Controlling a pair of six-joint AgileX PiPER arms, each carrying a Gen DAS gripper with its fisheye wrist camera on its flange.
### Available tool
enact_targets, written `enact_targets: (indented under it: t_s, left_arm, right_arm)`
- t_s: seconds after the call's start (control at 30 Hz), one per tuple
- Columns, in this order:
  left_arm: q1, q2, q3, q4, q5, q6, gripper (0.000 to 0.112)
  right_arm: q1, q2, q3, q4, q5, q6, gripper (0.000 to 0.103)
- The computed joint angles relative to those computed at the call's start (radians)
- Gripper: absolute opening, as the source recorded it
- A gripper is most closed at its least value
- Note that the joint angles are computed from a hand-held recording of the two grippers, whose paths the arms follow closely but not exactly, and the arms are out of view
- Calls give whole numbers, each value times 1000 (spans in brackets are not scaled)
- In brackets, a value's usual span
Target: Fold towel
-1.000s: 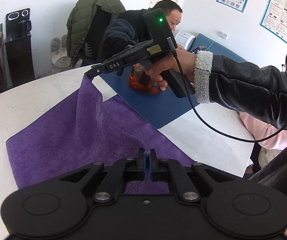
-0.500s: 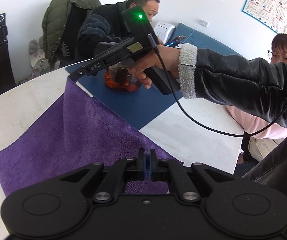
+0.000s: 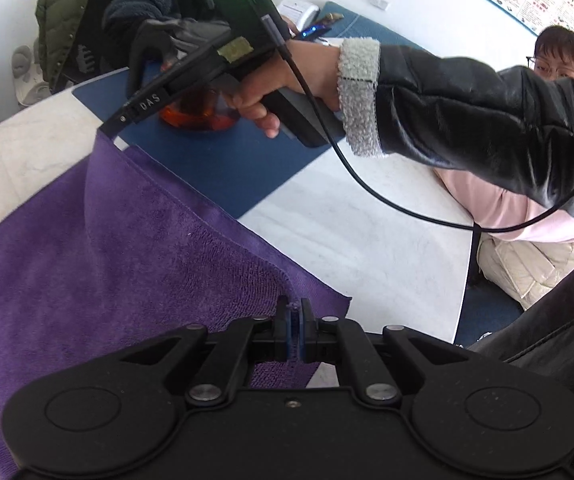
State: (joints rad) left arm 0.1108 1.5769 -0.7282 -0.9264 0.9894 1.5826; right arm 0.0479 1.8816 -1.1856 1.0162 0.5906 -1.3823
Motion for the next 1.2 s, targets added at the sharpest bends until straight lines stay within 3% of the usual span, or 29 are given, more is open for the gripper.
enact_targets:
  t_s: [0.37,0.47,0.63,0.77,0.83,0.97,1.2]
  left_arm:
    - [-122,33,33,-31,-97,1,5]
    - [-135,5,55,-36,-112,10,14]
    - [-131,-45,79,-74,-96,36,21]
    - [-102,-96,108,-106,-48,61,25]
    - [-107,-125,138,-121,-73,89,26]
    - [-106,-181,183,-116,-102,89,26]
    - [-132,-242,224,-84,-157,31,29]
  right_arm:
    - [-5,34,16,-42,-42,-3,4]
    - [2,33,31,-62,-65,13,5]
    - [36,-22,102,-71,-179,22,22]
    - [56,-82,161,-77,-253,33,28]
    - [77,-118,199,-88,-311,39,36]
    - [102,-163,237,-174,-362,141,38]
    - [140,-270,336,-76,-384,96,38]
